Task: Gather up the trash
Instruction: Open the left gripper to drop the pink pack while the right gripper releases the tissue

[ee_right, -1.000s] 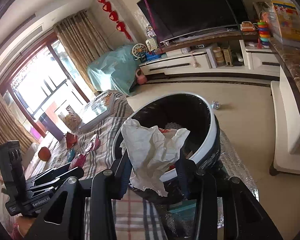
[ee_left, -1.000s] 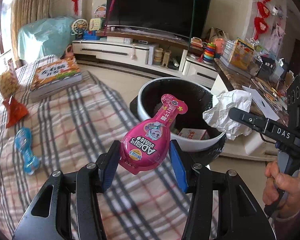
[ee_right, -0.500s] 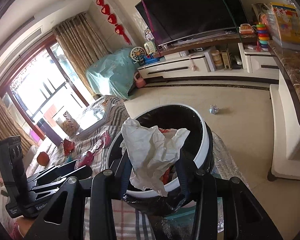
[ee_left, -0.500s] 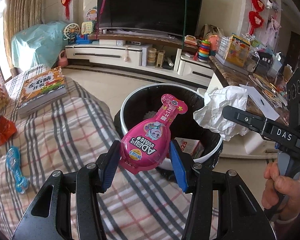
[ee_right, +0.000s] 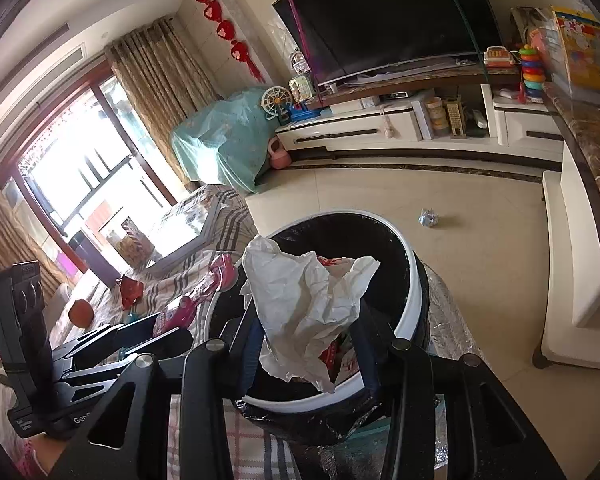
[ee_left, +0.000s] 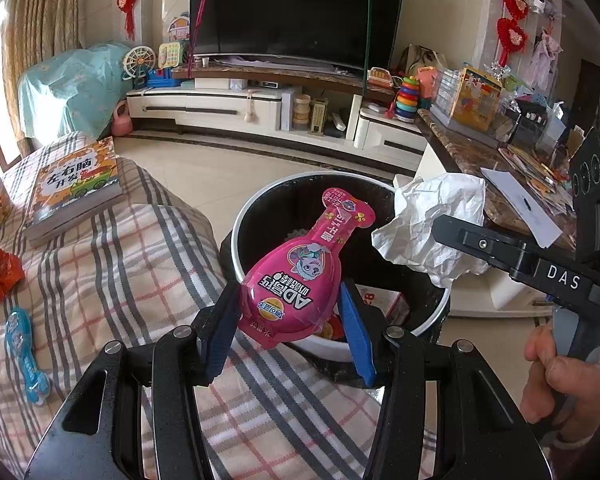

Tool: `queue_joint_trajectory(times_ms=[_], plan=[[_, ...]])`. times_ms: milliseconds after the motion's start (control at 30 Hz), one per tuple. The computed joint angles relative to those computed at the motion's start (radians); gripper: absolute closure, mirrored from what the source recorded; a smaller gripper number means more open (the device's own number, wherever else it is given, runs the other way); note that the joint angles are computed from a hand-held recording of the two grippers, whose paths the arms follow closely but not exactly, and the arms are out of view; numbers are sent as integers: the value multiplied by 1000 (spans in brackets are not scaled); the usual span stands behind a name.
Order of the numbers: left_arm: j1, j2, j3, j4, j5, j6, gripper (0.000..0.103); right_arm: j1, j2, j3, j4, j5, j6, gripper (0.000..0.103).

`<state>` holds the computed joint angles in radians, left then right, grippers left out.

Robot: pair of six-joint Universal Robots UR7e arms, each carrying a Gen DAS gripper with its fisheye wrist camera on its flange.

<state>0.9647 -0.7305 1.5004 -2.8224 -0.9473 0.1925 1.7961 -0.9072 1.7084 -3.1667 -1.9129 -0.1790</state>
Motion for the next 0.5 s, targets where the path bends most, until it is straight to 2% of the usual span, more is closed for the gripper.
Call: queue_joint_trajectory(times_ms=[500], plan=[[6, 39, -52, 34, 12, 3, 54, -6, 19, -42, 52, -17, -4, 61]])
